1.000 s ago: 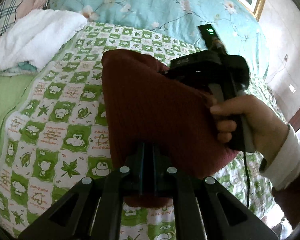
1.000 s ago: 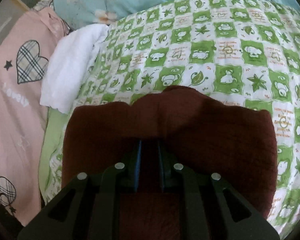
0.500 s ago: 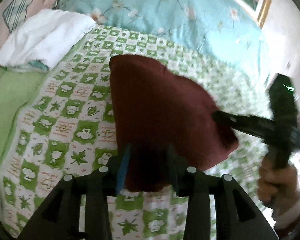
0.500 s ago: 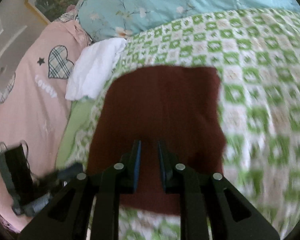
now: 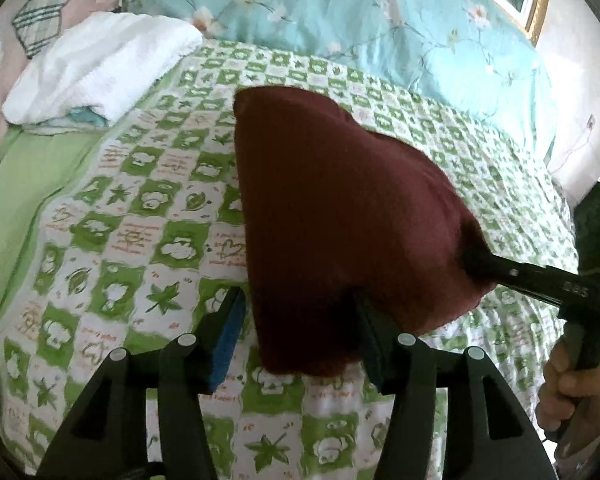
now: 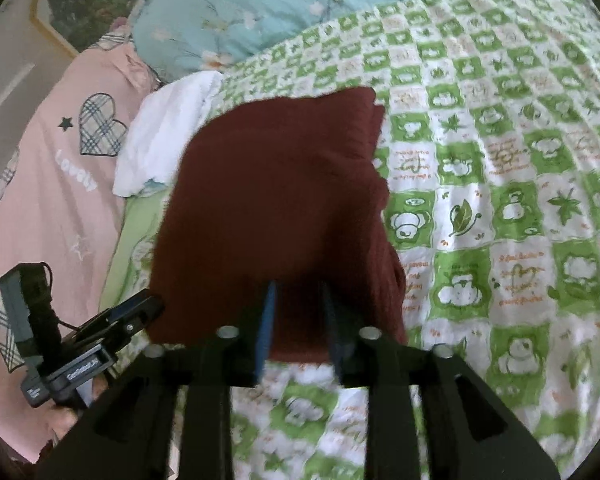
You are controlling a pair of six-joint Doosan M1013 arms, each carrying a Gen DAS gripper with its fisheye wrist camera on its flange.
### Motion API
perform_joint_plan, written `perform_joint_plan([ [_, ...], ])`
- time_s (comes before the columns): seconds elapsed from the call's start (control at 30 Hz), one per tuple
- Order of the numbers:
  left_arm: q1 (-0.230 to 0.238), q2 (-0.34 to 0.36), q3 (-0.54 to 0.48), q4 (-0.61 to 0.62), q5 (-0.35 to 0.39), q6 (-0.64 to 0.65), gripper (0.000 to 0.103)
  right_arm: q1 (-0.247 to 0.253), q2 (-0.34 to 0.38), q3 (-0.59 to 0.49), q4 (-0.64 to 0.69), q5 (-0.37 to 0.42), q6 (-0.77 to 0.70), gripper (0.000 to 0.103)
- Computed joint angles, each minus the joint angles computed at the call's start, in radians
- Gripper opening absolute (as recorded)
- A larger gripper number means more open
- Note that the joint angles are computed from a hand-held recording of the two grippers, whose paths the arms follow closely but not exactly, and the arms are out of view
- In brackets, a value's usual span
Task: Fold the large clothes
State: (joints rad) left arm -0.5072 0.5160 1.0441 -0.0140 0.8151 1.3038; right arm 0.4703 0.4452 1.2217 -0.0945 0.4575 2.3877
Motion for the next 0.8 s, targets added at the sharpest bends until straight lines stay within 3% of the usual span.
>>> perform_joint_plan([
  [0.07, -0.004, -0.021, 0.026, 0.017, -0.017, -0.026, 0.061, 0.012, -0.021, 0.025, -0.067, -0.025, 0.049, 0.044],
  [0.13, -0.010, -0.044, 0.056, 0.047, -0.032, -0.052, 0.077, 0.027, -0.037, 0.045, -0.140, -0.023, 0.109, 0.045],
  [0.2, -0.017, -0.069, 0.092, 0.079, -0.047, -0.075, 0.083, 0.039, -0.050, 0.063, -0.197, -0.018, 0.158, 0.048],
  [0.23, -0.020, -0.079, 0.106, 0.094, -0.049, -0.081, 0.084, 0.048, -0.058, 0.076, -0.240, -0.009, 0.189, 0.051],
  [0.3, -0.027, -0.095, 0.130, 0.133, -0.039, -0.094, 0.086, 0.067, -0.071, 0.099, -0.323, 0.009, 0.246, 0.069],
  [0.37, -0.036, -0.111, 0.160, 0.187, -0.024, -0.110, 0.086, 0.084, -0.081, 0.115, -0.385, 0.036, 0.284, 0.079],
  [0.53, -0.055, -0.142, 0.230, 0.292, 0.001, -0.137, 0.086, 0.118, -0.097, 0.148, -0.446, 0.114, 0.300, 0.079],
  [0.67, -0.065, -0.144, 0.241, 0.315, 0.034, -0.117, 0.086, 0.124, -0.100, 0.156, -0.414, 0.140, 0.259, 0.080],
  [0.8, -0.084, -0.158, 0.245, 0.422, 0.018, -0.163, 0.086, 0.130, -0.104, 0.143, -0.400, 0.167, 0.199, 0.080],
])
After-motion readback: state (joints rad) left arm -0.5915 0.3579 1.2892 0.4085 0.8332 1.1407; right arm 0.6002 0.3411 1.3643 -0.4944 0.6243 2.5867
